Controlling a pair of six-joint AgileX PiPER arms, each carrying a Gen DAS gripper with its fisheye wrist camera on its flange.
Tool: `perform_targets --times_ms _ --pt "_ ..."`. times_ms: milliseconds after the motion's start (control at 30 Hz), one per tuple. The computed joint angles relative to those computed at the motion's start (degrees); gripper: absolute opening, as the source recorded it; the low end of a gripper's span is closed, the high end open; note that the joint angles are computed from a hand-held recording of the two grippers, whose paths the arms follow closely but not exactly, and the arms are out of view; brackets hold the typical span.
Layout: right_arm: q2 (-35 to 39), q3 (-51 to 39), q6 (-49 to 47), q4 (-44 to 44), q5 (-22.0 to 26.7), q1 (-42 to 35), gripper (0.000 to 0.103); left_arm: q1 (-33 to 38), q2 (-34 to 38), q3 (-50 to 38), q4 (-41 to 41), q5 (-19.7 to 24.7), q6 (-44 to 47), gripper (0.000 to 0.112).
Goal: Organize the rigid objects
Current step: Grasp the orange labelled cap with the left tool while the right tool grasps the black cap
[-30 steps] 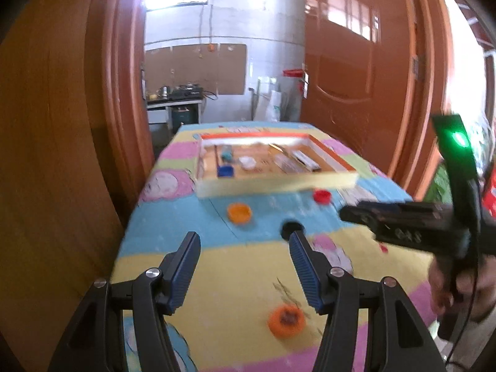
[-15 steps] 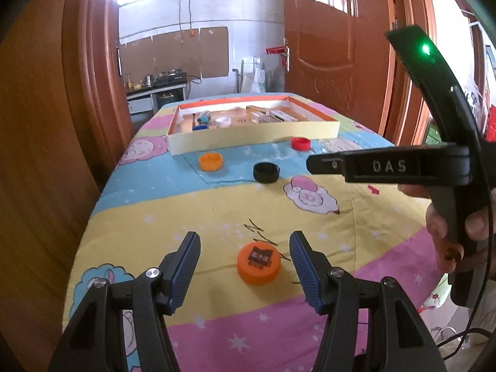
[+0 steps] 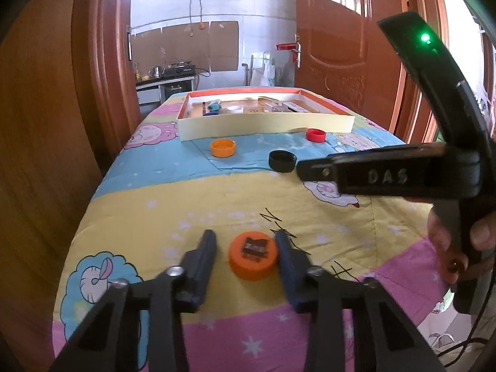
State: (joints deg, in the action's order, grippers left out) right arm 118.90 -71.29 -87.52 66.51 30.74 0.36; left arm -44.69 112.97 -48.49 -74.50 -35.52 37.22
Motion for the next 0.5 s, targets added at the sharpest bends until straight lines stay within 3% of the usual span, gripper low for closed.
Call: perform_targets --times_ms 367,500 --pt "4.0 -6.9 12.4 -10.4 -0.9 4.2 0.043 1.2 -0.9 2.0 5.2 0.5 -5.1 0.030" --pt "4.9 -9.1 20.5 -18.1 -4.7 6.6 0.043 1.6 -1.1 2.2 5.8 0.8 -5.6 0.031"
